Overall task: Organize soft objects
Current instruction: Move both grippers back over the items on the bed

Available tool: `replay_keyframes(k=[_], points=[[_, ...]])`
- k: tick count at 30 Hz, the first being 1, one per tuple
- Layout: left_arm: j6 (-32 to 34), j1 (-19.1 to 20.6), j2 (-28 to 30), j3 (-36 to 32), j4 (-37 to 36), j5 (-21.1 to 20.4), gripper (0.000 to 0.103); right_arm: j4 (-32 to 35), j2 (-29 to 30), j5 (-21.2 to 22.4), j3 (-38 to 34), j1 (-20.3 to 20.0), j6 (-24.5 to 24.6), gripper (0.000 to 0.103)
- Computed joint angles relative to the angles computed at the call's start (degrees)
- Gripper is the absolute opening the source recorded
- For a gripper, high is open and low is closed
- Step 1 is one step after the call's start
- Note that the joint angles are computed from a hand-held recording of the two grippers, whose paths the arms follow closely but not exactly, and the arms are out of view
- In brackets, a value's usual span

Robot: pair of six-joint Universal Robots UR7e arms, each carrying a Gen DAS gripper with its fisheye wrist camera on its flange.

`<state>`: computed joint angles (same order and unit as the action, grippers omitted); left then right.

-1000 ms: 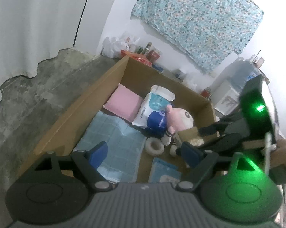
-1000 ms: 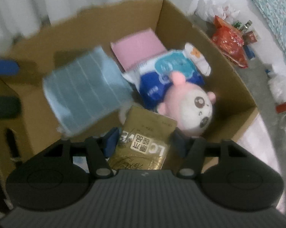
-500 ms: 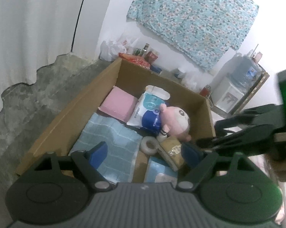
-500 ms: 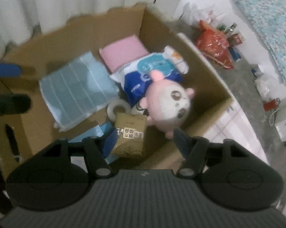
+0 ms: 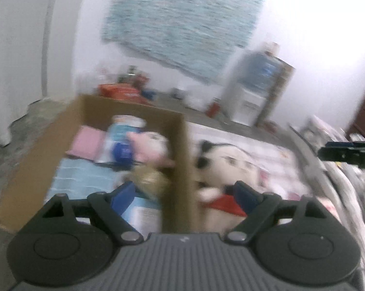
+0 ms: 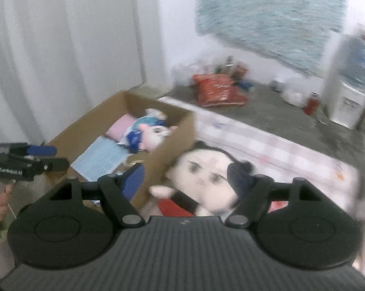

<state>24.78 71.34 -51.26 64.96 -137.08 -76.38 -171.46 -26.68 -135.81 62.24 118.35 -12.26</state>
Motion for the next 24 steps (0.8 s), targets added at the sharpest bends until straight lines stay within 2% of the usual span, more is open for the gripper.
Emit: replay_keyframes(k=[6, 9, 12, 15, 19, 24], points=[[4.0, -3.04, -1.54, 7.22, 1.65, -3.48, 0.092, -15.76, -9.78, -2.04, 21.04, -0.25, 6.67, 0.076], [7.17, -4.65, -0.93, 10.08, 1.93, -4.09, 0.092, -23.8, -11.82, -1.51, 27.92, -0.91, 7.97, 0.076], [10.38, -5.95, 0.65, 11.94, 1.26, -3.5, 0.092, -30.07, -13.1, 1.1, 32.92, -2.68, 9.41, 0.076], [13.29, -7.33, 2.79, 13.67, -0.84, -1.24, 0.09, -33.39, -13.83, 4.19, 36.23, -5.1, 11.36, 0.074], [16.75, -8.71, 6.52, 14.27, -3.42, 1.93, 0.084, -35.06, -13.46, 7.71, 37.28, -7.97, 13.21, 0.071], [18.08, -9.49, 12.21, 11.31, -4.16, 7.08, 0.061, -37.54, -12.52, 12.4, 38.09, -11.46, 14.25, 0.07]])
